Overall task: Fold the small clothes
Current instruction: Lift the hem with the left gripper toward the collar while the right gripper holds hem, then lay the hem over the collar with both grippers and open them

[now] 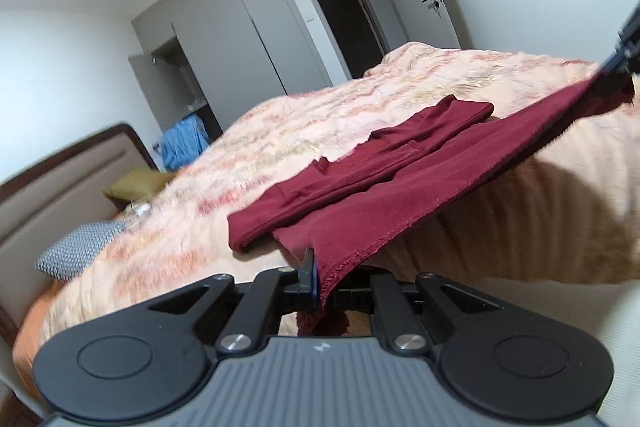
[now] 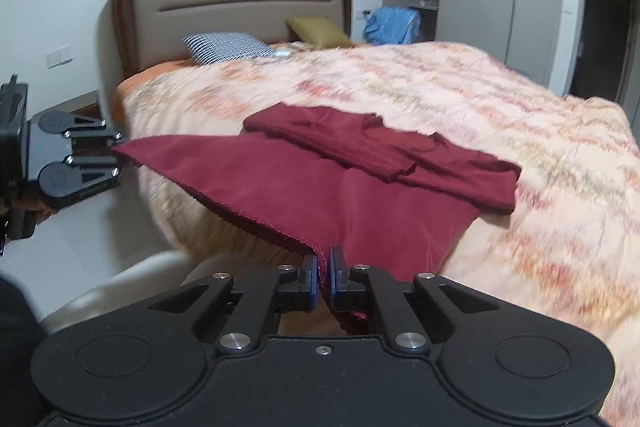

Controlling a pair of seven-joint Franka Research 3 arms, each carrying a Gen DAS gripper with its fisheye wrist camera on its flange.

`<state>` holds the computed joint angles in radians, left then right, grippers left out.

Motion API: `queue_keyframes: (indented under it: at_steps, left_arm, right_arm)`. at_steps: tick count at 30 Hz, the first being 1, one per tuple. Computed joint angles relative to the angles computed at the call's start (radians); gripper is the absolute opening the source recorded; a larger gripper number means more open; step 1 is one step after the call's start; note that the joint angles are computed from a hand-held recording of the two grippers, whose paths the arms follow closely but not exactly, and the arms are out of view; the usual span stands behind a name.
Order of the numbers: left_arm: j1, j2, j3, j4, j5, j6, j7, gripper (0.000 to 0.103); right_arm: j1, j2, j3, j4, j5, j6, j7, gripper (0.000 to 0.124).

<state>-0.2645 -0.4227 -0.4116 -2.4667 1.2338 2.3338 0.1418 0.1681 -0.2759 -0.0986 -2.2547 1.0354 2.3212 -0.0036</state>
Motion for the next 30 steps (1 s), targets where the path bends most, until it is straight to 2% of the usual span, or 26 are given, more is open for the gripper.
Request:
queue_keyframes:
  at_steps: [3, 7, 11, 15, 19, 23, 27, 30]
  left_arm:
    - [-0.044, -0.069, -0.008, -0.036, -0.101, -0.016, 0.014, 0.007]
    - [-0.077, -0.147, -0.014, -0.079, -0.226, -0.019, 0.017, 0.007]
    - [-0.056, -0.165, -0.031, -0.077, -0.25, -0.013, 0.018, 0.007]
    - [-0.014, -0.148, -0.024, -0.039, -0.219, 0.023, 0.037, 0.007]
    - [0.042, -0.12, 0.013, 0.019, -0.164, 0.091, 0.118, 0.008]
    - [0.11, -0.041, 0.056, 0.12, -0.115, 0.164, 0.233, 0.008]
    - [0.178, 0.089, 0.1, 0.252, -0.075, 0.234, 0.318, 0.008]
    - [0.203, 0.209, 0.145, 0.358, -0.096, 0.273, 0.396, 0.008]
  right_arm:
    - [-0.022, -0.083, -0.011, -0.067, -0.078, -0.06, 0.039, 0.005]
    - [-0.028, -0.146, -0.023, -0.127, -0.126, -0.085, 0.073, 0.005]
    - [-0.014, -0.152, -0.037, -0.129, -0.11, -0.074, 0.055, 0.005]
    - [0.014, -0.099, -0.039, -0.058, -0.061, -0.043, -0.02, 0.005]
    - [0.033, 0.013, -0.033, 0.078, 0.02, -0.024, -0.118, 0.005]
    - [0.026, 0.176, 0.006, 0.283, 0.087, -0.006, -0.144, 0.005]
    - [0.002, 0.388, 0.071, 0.553, 0.076, 0.008, -0.06, 0.006]
    - [-0.002, 0.572, 0.112, 0.79, -0.01, 0.019, 0.055, 0.006]
